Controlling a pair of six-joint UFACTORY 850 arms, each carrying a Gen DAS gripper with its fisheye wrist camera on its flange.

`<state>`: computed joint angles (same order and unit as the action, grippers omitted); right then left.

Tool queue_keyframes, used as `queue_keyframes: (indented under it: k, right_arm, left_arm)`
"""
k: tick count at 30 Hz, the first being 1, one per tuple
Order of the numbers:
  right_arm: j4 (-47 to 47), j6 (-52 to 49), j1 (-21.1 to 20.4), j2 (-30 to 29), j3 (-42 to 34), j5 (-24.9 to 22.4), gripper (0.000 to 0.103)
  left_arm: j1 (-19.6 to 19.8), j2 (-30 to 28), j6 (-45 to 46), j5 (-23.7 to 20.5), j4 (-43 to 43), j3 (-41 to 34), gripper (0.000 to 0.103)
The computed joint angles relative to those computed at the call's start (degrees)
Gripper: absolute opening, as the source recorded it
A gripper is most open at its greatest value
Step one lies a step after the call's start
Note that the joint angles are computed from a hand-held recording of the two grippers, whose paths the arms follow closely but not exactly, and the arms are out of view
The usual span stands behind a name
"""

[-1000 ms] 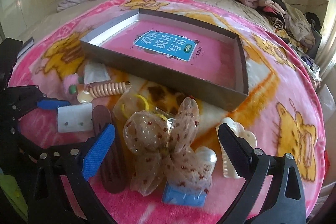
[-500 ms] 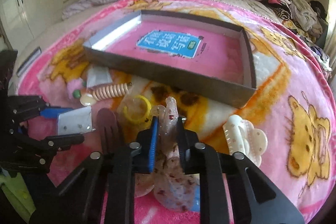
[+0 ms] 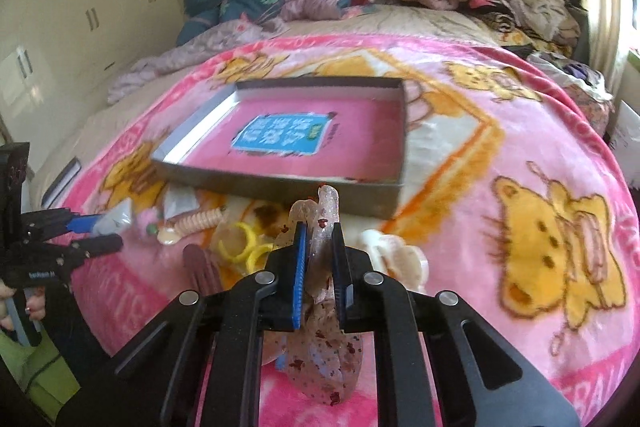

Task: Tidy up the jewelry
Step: 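Carry the earring card and spotted bow into the tray and open both grippers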

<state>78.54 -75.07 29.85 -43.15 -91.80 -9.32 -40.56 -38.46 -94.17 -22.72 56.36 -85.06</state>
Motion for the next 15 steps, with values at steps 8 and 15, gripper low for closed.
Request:
queue_keyframes:
  k: [8, 15]
  right_arm:
    - [8.19, -5.81, -1.5, 1.23, 0.89, 2.91, 0.011]
    - [-2.27, 5.26, -1.71, 0.16, -2.21, 4.2, 0.011]
  left_arm:
    - [2.34, 0.95, -4.16, -0.51, 4.75, 0.04, 0.043]
    - [4.84, -0.31, -4.08, 0.29, 5.07, -2.13, 0.043]
